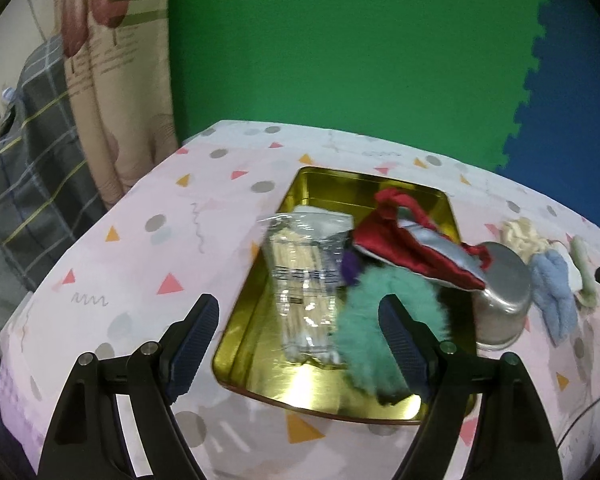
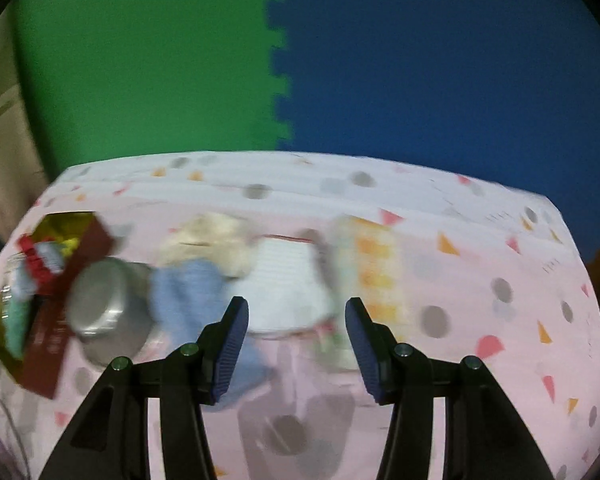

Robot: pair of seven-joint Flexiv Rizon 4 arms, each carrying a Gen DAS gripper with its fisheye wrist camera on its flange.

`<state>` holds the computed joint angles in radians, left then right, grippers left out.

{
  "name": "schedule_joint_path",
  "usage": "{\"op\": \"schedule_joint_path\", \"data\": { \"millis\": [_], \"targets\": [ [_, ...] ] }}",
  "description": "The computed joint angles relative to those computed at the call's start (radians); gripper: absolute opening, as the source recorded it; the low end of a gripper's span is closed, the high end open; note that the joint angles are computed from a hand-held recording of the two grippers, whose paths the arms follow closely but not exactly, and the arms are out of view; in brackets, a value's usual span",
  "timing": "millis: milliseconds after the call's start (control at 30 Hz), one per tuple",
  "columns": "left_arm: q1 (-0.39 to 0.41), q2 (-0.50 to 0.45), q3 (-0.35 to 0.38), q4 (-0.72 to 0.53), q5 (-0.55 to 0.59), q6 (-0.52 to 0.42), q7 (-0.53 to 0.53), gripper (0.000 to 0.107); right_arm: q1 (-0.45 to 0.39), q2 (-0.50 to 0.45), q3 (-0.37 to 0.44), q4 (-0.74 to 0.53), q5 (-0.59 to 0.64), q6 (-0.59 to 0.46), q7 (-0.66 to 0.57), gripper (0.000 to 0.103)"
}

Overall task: Organize soft objects
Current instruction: 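Grasp the orange and yellow striped towel with the right tool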

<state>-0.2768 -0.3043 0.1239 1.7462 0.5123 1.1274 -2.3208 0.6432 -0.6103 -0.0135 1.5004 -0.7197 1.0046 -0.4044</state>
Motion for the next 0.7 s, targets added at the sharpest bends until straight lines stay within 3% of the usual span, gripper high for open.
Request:
{"op": "schedule_joint_path", "data": {
  "millis": [300, 433, 700],
  "targets": [
    [-0.021, -0.014, -0.012, -0.017, 0.002, 0.011, 0.015, 0.083, -0.052, -0.040, -0.010, 0.003, 0.042, 0.029, -0.023, 0.052],
    [-0.040, -0.027, -0.021, -0.044, -0.005, -0.022, 0.045, 0.083, -0.065, -0.077, -0.011, -0.019, 0.069, 0.054, -0.052, 0.061],
    [-0.076, -0.084, -0.075, -0.118, -0.072, -0.046, 0.163, 0.083, -0.064, -0.087, -0.046, 0.037, 0.109, 0.217, -0.024, 0.059]
  ]
}}
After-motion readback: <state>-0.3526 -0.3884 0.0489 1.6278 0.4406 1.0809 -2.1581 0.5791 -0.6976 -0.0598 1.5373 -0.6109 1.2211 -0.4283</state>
